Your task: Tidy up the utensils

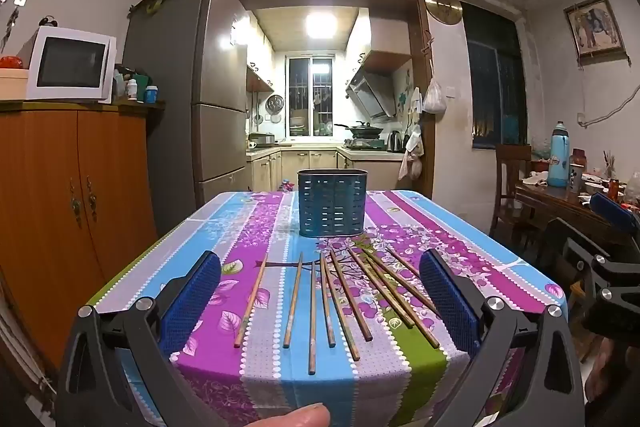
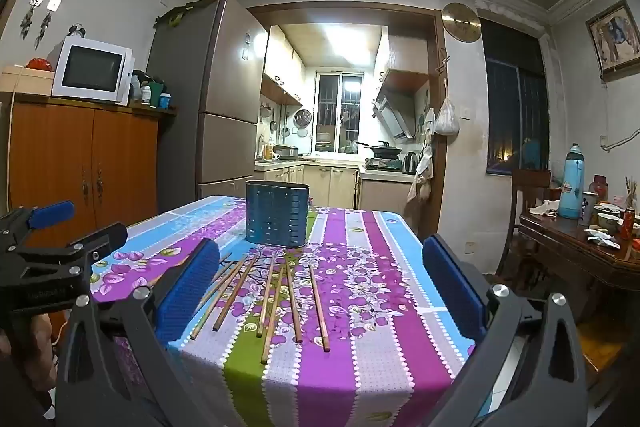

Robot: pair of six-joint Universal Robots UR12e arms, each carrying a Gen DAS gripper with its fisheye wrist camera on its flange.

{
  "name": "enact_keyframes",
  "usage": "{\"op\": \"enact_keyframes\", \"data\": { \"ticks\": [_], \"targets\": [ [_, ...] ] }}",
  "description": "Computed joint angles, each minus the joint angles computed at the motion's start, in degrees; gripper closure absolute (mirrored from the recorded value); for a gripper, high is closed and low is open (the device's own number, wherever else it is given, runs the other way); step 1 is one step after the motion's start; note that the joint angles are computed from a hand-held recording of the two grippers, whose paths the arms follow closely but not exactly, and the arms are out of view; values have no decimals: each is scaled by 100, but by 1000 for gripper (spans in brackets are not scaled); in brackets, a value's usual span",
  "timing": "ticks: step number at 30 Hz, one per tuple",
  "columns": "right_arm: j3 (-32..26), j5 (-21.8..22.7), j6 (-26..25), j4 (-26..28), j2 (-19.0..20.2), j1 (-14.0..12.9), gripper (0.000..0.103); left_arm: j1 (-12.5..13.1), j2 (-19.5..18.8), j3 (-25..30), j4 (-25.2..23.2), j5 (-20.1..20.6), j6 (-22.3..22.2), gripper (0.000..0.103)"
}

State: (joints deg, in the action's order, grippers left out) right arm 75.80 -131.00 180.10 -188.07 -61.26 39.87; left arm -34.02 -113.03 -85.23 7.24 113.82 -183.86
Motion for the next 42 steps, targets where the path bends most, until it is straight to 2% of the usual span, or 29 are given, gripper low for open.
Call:
{"op": "enact_keyframes", "data": {
  "ticks": [18,28,33,42],
  "targets": [
    [-5,7,17,11,6,2,5,-1,-12,-2,-34,-11,24,4],
    [6,18,27,20,5,-6,5,38,-5,-7,-129,-201,108,4],
    [3,20,31,28,7,-7,5,18,-53,36,-122,-113,246,4],
    [-9,23,29,53,15,-7,5,25,-58,34,-175,-144,245,4]
  ]
}}
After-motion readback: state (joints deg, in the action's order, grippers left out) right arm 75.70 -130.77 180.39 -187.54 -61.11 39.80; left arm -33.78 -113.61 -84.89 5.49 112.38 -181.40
